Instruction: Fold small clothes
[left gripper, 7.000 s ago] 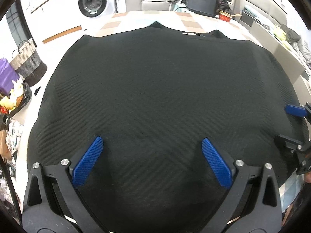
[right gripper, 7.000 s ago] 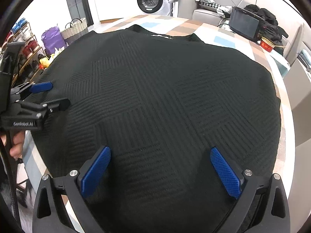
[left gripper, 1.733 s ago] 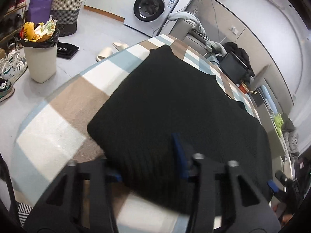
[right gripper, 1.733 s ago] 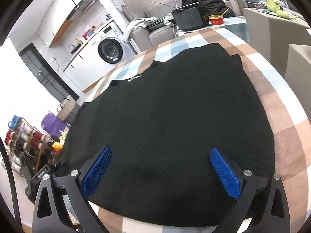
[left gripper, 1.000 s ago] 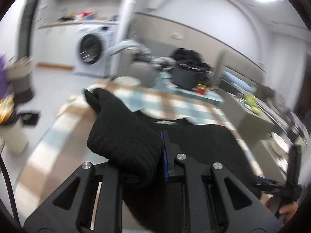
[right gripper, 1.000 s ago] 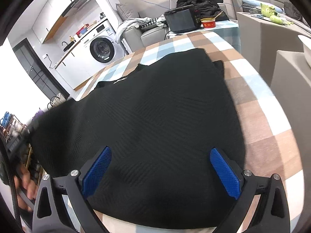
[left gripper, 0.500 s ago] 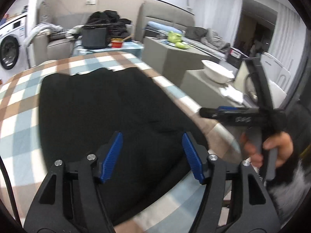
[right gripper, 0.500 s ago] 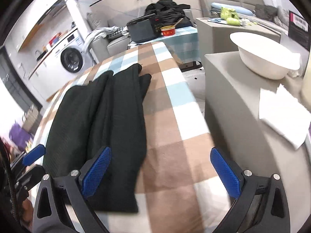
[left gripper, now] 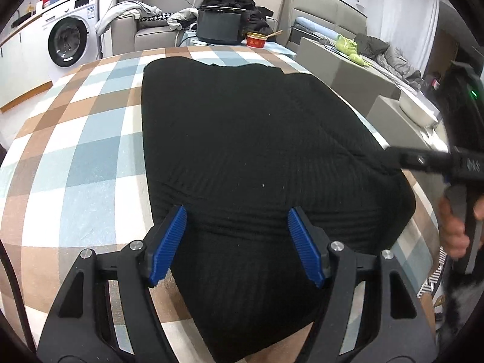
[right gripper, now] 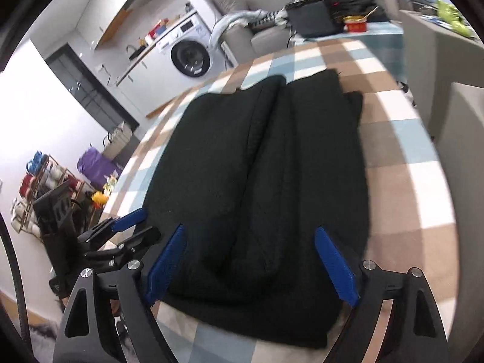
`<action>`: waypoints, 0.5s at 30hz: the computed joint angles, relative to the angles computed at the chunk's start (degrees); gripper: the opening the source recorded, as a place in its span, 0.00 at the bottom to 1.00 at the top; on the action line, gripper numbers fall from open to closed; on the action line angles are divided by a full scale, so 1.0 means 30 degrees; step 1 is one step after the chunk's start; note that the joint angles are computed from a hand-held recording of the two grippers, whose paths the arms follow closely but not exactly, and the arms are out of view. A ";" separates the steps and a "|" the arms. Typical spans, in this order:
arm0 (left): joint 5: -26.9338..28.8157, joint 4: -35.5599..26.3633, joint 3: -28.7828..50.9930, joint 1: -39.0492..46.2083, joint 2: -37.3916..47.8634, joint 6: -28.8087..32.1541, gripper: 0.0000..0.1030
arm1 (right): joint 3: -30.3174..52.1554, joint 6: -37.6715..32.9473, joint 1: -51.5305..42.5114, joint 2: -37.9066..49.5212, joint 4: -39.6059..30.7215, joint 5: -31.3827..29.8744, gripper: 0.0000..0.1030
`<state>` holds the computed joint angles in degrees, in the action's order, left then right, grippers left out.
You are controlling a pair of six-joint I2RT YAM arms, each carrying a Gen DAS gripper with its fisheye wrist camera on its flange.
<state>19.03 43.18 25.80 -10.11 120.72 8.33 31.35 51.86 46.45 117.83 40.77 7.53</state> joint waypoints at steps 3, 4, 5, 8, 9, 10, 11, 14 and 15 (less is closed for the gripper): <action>0.0347 0.0112 0.0088 0.0323 0.0250 0.0361 0.65 | 0.0705 -0.0785 -0.1088 0.1035 0.1098 -0.1716 0.83; 0.0482 0.0052 0.0267 0.0433 0.0374 0.0330 0.65 | 0.1167 -0.1153 -0.1453 0.1287 0.0761 -0.2254 0.83; 0.0638 -0.0131 0.0344 0.0528 0.0264 0.0261 0.65 | 0.1577 -0.1239 -0.1524 0.1491 0.0409 -0.2446 0.81; 0.1095 -0.0663 0.0443 0.0914 -0.0245 0.0166 0.65 | 0.2880 -0.2329 -0.2352 0.2085 -0.0287 -0.3791 0.78; 0.1136 -0.0691 0.0554 0.1220 -0.0200 0.0169 0.65 | 0.3081 -0.2550 -0.2424 0.2193 -0.0273 -0.3966 0.76; 0.1116 -0.0844 0.0570 0.1351 -0.0371 0.0041 0.65 | 0.3631 -0.3076 -0.2617 0.2396 -0.0640 -0.4251 0.73; 0.1099 -0.1072 0.0715 0.1496 -0.0469 -0.0168 0.65 | 0.3977 -0.3371 -0.2697 0.2544 -0.0962 -0.4244 0.68; 0.1378 -0.1698 0.1278 0.2179 -0.0388 -0.0219 0.65 | 0.5514 -0.4912 -0.2788 0.2938 -0.3107 -0.3672 0.52; 0.1328 -0.1739 0.1368 0.2348 -0.0351 -0.0275 0.65 | 0.5767 -0.5126 -0.2865 0.3111 -0.3314 -0.3767 0.48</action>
<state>23.01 37.97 29.91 -3.07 119.67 7.50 48.65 36.48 37.86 127.16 30.83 -3.77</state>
